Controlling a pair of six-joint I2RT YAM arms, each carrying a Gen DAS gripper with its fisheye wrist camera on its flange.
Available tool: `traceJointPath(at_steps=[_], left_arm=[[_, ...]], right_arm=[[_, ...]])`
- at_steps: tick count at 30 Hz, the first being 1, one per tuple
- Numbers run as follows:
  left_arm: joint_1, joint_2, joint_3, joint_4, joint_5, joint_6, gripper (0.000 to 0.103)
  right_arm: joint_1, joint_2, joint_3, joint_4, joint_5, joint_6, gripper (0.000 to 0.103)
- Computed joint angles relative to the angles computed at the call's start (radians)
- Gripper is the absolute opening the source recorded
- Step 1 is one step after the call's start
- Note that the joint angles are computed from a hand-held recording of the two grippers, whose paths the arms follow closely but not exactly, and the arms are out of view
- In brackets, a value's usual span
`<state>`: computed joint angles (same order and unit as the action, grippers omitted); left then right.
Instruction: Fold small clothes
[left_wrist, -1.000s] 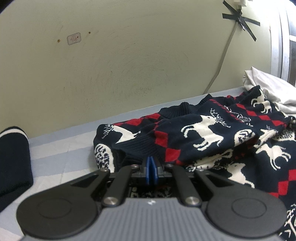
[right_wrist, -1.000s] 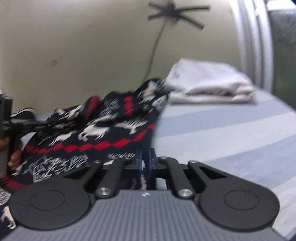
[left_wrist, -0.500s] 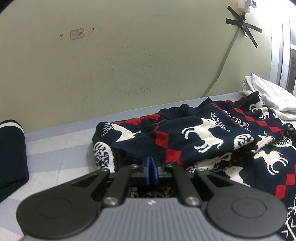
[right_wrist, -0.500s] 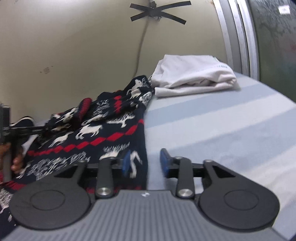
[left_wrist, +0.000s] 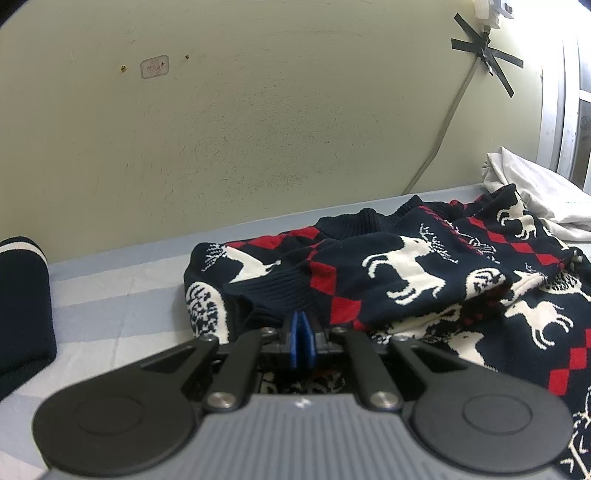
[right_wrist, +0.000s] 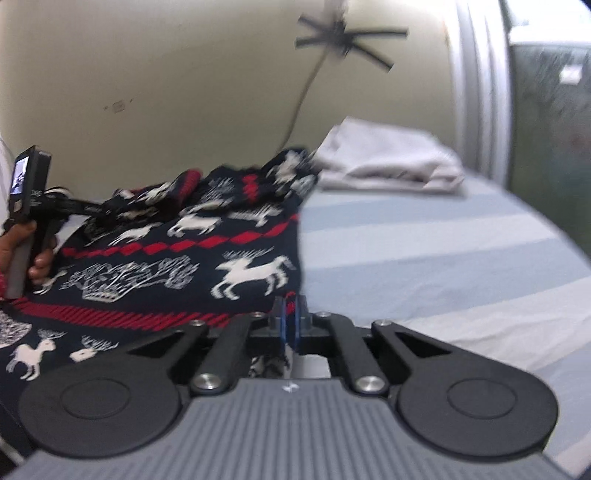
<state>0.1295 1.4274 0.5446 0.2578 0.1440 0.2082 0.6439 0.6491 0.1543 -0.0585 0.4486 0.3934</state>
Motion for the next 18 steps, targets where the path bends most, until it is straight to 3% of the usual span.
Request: traceJointPath(at_steps=[6, 10, 14, 16, 18], left_arm=[[0.006, 0.002, 0.002, -0.001, 0.011, -0.007, 0.007], [0.006, 0.002, 0.001, 0.001, 0.011, -0.007, 0.007], [0.015, -0.009, 0.003, -0.013, 0.023, -0.021, 0.008], [0.047, -0.054, 0.02, -0.096, 0.068, -0.096, 0.015], [0.095, -0.153, 0.001, -0.159, 0.147, -0.183, 0.057]], right_arm=[[-0.016, 0.052, 0.01, -0.015, -0.014, -0.017, 0.007], [-0.004, -0.06, 0.026, -0.081, 0.049, -0.024, 0.014], [-0.062, -0.099, 0.054, -0.025, -0.037, -0.024, 0.016], [-0.033, -0.012, 0.076, 0.073, -0.047, -0.033, 0.023], [0.008, 0.106, 0.093, 0.187, -0.032, -0.057, 0.033]])
